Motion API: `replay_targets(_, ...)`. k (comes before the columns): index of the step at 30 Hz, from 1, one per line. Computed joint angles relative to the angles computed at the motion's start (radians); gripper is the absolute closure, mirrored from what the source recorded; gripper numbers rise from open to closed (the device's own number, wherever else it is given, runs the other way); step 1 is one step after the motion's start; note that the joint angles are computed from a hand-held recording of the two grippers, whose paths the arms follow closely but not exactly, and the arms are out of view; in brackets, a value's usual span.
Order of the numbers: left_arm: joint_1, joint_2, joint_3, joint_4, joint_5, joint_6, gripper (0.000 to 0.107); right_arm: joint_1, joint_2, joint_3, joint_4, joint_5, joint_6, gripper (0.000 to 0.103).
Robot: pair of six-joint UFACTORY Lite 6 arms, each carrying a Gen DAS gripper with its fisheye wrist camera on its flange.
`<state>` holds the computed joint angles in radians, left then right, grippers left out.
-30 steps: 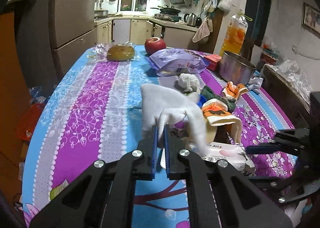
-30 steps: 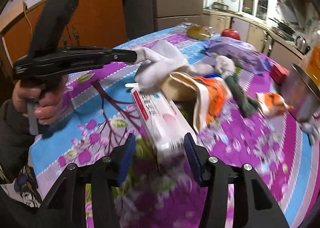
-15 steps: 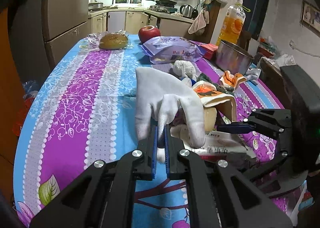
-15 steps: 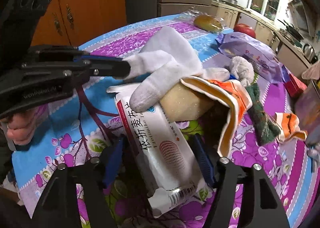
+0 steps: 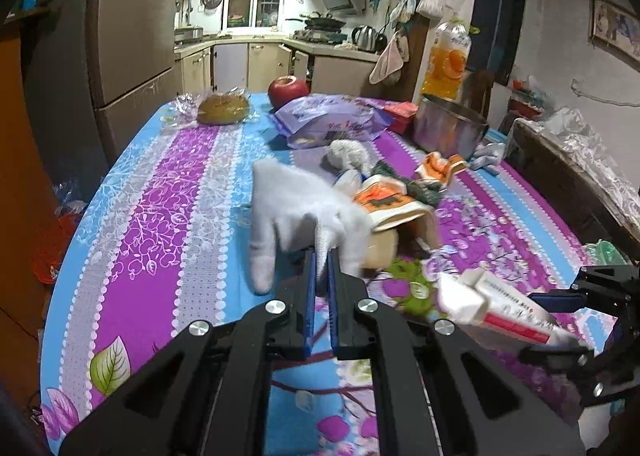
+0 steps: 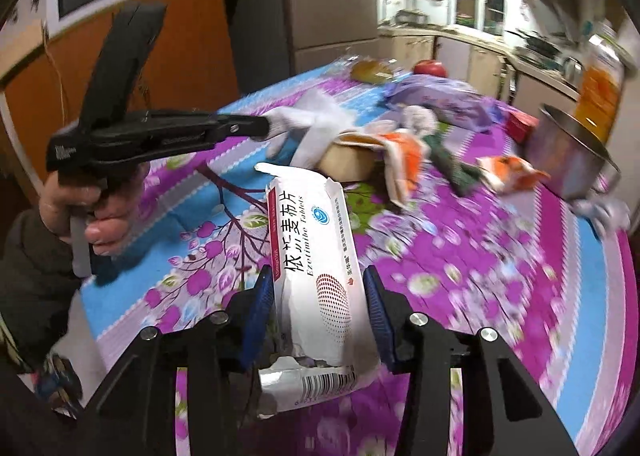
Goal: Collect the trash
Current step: 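Grasp the white medicine box with the right tool while the left tool grasps the white glove, then carry the white medicine box and white glove over the green basin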
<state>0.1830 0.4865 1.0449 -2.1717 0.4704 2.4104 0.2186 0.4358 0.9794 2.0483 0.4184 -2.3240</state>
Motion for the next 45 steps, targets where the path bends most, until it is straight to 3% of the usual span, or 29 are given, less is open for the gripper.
replay_targets(12,-0.076,-0.276,-0.165,-0.110,-0.034,0.032,0.103,-0.172,-0.272,-0.300,0.344,0.149,-0.225,0.056)
replay_targets(20,-0.190,-0.428,-0.221,-0.111,-0.070,-0.011,0.103,-0.220,-0.406,-0.378,0.382,0.149,-0.244,0.055)
replay_targets(26,-0.276,-0.467,-0.195,-0.096,-0.101,-0.062,0.103,-0.288,-0.484,-0.417,0.365,0.156,-0.226,0.055)
replay_targets(33,-0.427,-0.459,-0.144,-0.205,-0.150,-0.011,0.103,-0.416,-0.586,-0.452,0.281,0.151,-0.157,0.055)
replay_targets(45,-0.709,-0.319,0.013,-0.485,-0.201,0.193,0.103,-0.827,-0.710,-0.452,-0.028,0.210,0.027,0.055)
